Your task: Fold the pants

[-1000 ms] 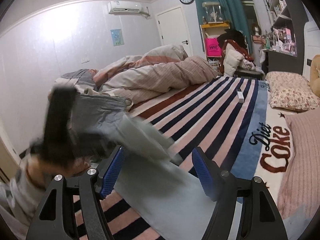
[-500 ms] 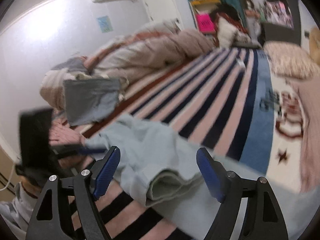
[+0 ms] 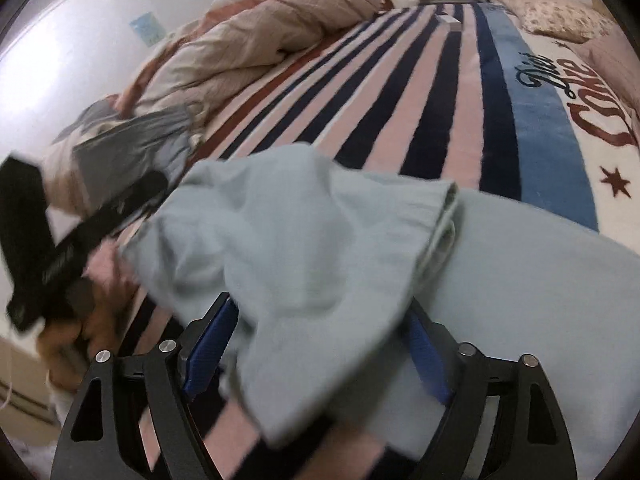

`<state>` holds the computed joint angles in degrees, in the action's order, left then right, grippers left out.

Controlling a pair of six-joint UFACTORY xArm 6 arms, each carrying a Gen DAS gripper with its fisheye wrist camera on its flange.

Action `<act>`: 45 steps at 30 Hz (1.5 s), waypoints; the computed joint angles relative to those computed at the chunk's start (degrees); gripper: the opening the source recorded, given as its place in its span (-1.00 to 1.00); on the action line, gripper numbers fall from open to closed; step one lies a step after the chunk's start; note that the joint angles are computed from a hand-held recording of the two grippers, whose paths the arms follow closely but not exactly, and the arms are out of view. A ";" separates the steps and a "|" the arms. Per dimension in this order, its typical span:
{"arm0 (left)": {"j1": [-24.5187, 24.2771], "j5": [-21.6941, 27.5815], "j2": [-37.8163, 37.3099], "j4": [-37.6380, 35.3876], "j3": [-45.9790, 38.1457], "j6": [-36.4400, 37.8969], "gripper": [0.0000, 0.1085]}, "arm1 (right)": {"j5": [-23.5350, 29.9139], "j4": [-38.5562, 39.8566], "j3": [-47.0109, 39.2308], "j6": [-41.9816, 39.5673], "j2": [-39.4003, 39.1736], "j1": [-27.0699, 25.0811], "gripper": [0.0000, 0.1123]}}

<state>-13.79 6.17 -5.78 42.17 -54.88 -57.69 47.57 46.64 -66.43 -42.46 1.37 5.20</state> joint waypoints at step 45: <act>-1.48 0.74 3.13 2.88 -1.25 -2.10 0.38 | 2.87 -15.68 -1.25 -7.19 -4.39 -15.22 -0.39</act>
<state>-15.27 6.91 -2.65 45.05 -56.13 -59.79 50.44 30.97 -67.68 -49.65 -3.02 -10.03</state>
